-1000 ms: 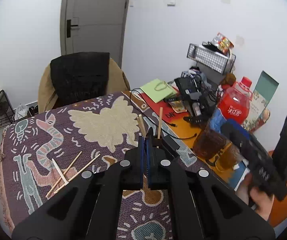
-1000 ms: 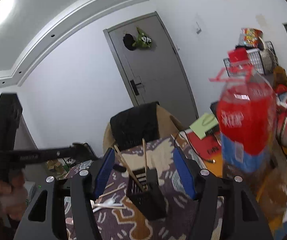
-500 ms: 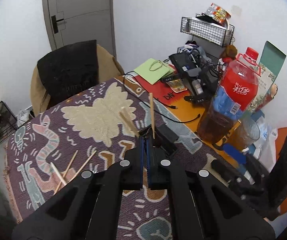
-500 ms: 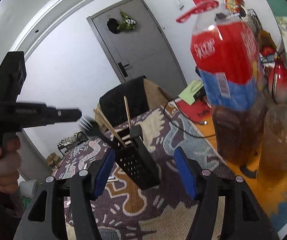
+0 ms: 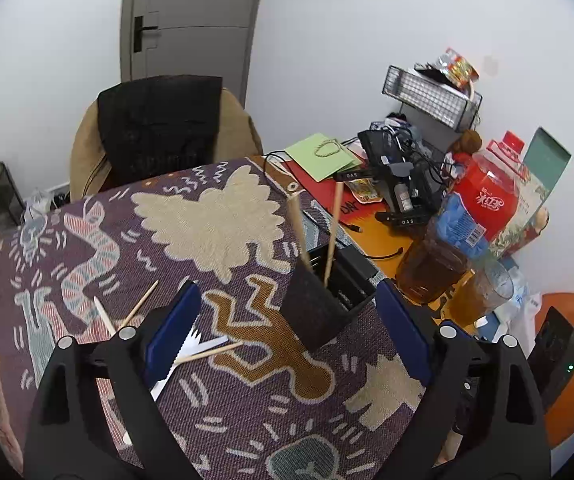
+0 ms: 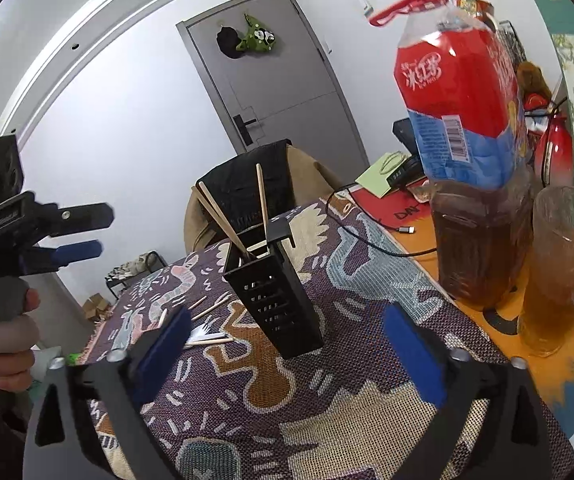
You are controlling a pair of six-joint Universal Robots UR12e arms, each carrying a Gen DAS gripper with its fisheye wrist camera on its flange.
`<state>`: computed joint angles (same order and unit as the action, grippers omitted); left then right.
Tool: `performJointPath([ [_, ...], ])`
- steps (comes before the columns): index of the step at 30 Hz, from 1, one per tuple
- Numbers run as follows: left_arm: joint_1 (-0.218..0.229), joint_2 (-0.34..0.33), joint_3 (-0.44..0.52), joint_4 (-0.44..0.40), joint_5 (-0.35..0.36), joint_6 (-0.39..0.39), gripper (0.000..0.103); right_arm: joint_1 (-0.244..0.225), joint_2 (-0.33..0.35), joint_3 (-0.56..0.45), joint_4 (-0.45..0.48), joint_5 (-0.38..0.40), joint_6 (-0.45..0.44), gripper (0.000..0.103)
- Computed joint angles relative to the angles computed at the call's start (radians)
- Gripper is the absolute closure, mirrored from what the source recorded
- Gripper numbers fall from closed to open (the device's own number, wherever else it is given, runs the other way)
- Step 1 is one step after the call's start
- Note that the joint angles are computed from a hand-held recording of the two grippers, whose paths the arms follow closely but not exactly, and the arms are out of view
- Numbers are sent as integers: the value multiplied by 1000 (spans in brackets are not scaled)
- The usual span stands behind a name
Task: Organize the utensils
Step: 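Drop the chopstick into the black holder by opening the left gripper, then move the left gripper back over the remaining utensils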
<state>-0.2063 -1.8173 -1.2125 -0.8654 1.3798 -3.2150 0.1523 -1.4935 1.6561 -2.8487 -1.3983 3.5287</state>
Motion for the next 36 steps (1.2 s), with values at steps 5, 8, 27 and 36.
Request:
performJointPath([
  [5,21,44,-80,84,16,-20,6,21,4,-14,31,-29,-25,7],
  [8,34,63,-110,89,18,-43,6,34,6,-23,58,-59,-33,7],
  [27,121,190,-293,79,63,-76,6,115,20,-45,110,-138,-156,8],
  [36,171,250,-403,181,34,-165,6,162,36,-69,134,-255,-261,8],
])
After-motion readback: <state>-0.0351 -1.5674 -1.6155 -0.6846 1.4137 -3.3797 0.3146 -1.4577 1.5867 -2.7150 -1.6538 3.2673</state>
